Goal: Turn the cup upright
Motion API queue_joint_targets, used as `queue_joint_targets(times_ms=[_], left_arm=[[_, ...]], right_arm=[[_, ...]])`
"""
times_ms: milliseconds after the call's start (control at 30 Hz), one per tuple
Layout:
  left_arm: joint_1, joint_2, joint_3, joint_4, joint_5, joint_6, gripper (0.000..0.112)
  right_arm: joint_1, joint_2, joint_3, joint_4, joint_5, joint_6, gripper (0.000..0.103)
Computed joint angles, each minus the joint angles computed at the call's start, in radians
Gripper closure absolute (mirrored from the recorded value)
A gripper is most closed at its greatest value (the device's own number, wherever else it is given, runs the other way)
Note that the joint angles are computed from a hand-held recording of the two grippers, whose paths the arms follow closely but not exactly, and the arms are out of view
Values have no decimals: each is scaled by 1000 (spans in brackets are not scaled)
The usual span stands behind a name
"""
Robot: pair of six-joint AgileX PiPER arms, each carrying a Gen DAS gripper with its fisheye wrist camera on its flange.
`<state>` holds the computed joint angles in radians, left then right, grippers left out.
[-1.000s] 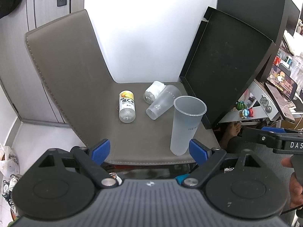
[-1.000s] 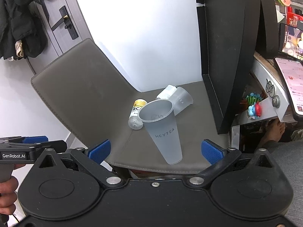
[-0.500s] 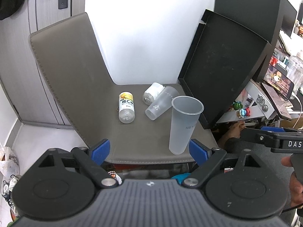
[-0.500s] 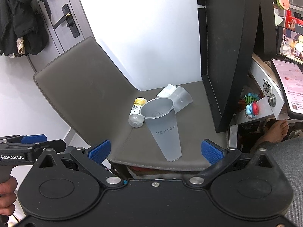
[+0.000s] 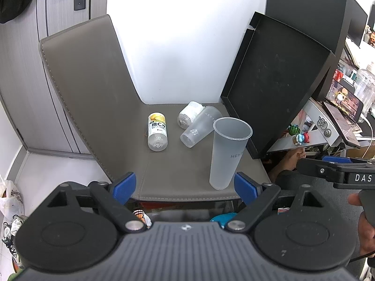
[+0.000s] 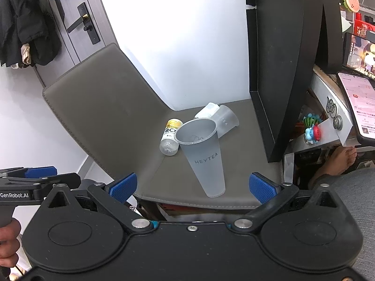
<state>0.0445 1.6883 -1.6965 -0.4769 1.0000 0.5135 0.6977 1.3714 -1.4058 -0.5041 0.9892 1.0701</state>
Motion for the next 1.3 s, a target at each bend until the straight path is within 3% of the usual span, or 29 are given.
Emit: queue_joint_targets(times_ms=[1300], left_arm=[[-1, -6, 9, 0, 9, -4, 22]], right_arm=[[2, -7, 13, 10, -6, -6, 0]])
